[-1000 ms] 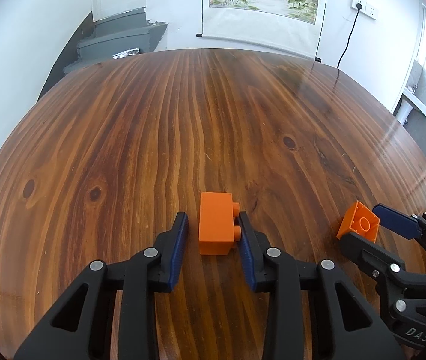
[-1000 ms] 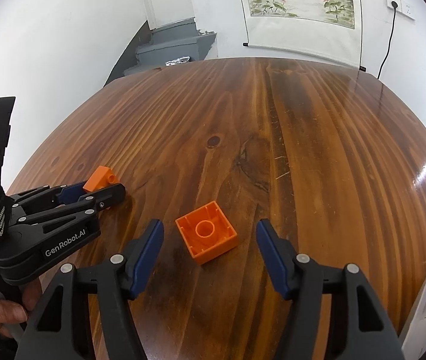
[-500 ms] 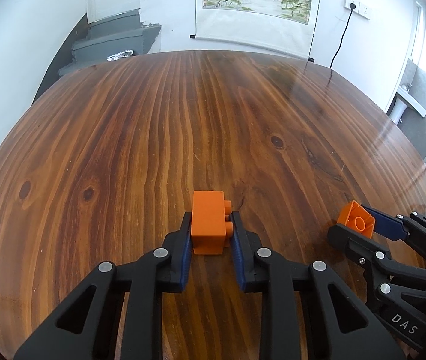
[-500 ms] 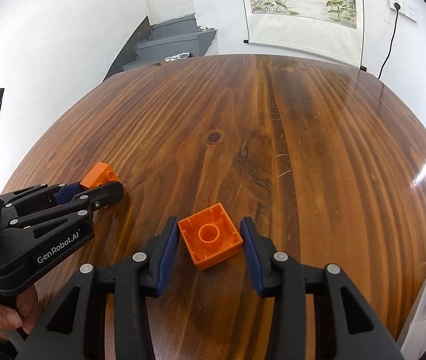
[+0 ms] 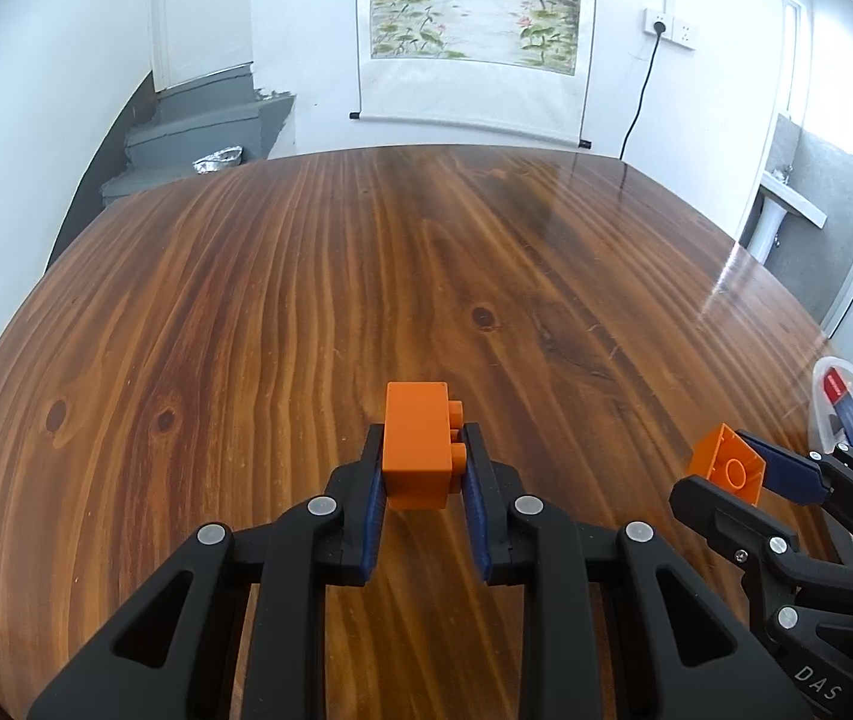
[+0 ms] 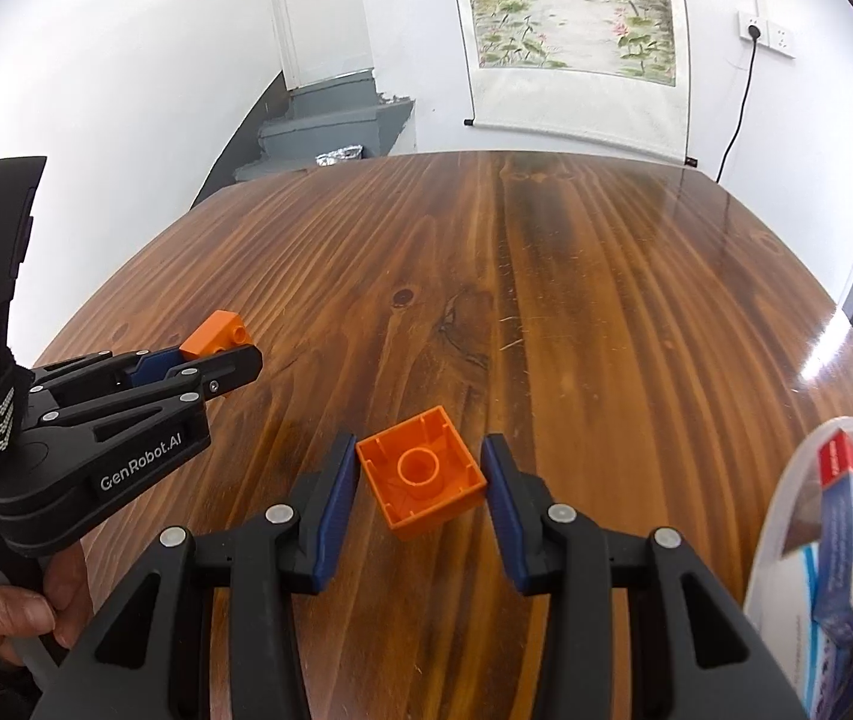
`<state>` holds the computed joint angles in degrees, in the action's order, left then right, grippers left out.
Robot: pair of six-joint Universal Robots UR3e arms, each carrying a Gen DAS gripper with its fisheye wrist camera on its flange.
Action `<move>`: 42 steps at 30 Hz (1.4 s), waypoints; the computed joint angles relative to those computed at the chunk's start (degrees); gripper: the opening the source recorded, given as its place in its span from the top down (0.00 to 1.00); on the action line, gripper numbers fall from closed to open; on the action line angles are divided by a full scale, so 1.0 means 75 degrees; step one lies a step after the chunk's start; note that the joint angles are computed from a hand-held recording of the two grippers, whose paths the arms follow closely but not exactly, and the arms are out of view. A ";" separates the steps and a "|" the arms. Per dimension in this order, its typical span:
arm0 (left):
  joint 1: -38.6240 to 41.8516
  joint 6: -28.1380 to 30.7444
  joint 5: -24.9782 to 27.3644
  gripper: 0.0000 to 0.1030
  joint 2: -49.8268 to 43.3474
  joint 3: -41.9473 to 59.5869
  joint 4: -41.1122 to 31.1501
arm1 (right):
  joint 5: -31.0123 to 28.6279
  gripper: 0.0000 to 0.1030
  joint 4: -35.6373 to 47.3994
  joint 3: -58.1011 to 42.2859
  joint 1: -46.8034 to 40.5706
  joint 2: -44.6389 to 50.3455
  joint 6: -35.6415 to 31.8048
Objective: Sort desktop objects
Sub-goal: 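Grasp the small orange block with the left tool while the right tool grasps the square orange block, then carry both orange blocks over the clear bowl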
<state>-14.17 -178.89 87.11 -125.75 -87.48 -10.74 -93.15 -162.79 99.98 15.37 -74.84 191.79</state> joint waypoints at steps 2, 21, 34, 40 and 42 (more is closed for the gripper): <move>-0.0079 -0.0006 0.0000 0.75 0.0071 -0.0071 0.0027 | -0.0163 0.56 -0.0127 0.0234 0.0054 -0.0218 0.0046; -0.0961 -0.0116 -0.0081 0.75 0.1158 -0.1175 0.0414 | -0.0690 0.55 -0.0964 0.2468 0.0013 -0.2527 0.0516; -0.1430 -0.0594 0.0082 0.75 0.1261 -0.1370 0.0392 | -0.0682 0.55 -0.1318 0.3483 -0.0392 -0.3609 0.0738; -0.1741 -0.0655 0.0222 0.75 0.1322 -0.1409 0.0484 | -0.1164 0.55 -0.1563 0.3869 -0.0431 -0.4146 0.0742; -0.1862 -0.0652 0.0244 0.75 0.1302 -0.1386 0.0492 | -0.1131 0.55 -0.1523 0.3991 -0.0566 -0.4344 0.0750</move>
